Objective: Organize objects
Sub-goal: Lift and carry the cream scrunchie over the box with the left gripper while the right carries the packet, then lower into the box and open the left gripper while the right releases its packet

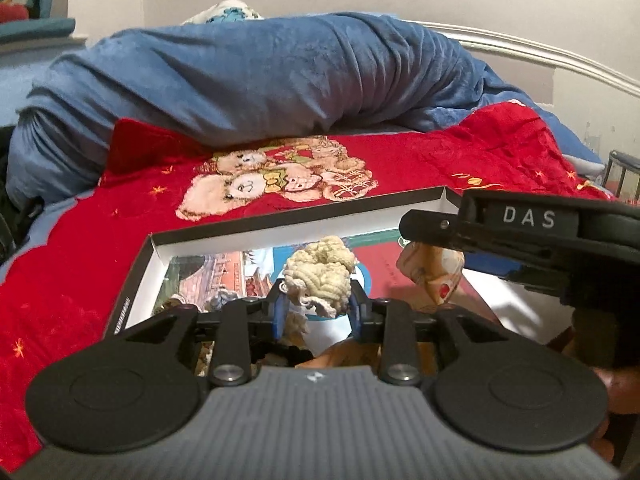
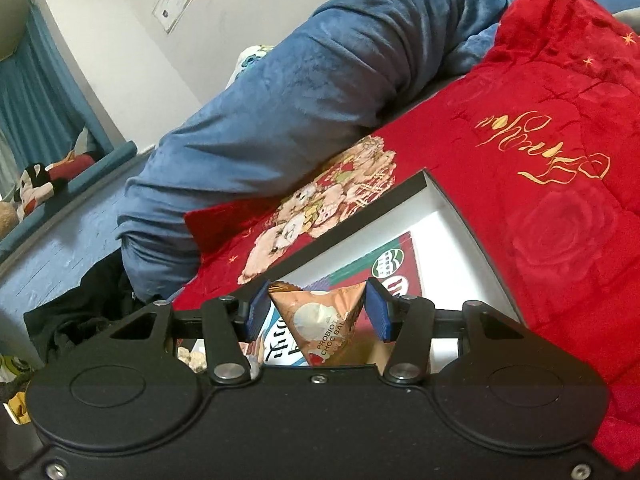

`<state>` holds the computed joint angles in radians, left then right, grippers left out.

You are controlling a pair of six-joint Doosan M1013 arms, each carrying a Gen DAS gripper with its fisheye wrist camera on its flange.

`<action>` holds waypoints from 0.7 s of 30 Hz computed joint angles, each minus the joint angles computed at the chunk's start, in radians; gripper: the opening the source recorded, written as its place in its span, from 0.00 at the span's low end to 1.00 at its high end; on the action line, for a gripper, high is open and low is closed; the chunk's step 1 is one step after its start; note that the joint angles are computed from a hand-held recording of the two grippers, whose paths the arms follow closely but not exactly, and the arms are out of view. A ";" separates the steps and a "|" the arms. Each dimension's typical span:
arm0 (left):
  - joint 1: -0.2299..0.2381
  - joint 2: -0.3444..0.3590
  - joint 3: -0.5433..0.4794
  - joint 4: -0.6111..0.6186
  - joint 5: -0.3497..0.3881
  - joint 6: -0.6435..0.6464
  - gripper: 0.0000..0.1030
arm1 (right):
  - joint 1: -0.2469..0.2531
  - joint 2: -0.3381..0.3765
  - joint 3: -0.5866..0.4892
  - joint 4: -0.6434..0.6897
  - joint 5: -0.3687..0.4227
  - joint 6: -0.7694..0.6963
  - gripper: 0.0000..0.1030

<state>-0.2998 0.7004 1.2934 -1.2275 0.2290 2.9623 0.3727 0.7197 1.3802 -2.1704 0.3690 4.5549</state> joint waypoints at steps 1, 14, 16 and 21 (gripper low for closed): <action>0.000 0.000 -0.001 0.012 -0.002 -0.012 0.35 | 0.001 0.001 -0.003 0.020 -0.003 -0.031 0.48; 0.003 0.003 -0.002 0.020 -0.001 -0.037 0.39 | 0.007 0.005 -0.015 0.029 -0.053 -0.139 0.48; 0.004 0.003 -0.003 0.022 0.002 -0.044 0.39 | 0.010 0.008 -0.021 0.076 -0.055 -0.196 0.49; 0.005 0.004 -0.002 0.022 0.008 -0.055 0.40 | 0.014 0.013 -0.034 0.155 -0.063 -0.291 0.49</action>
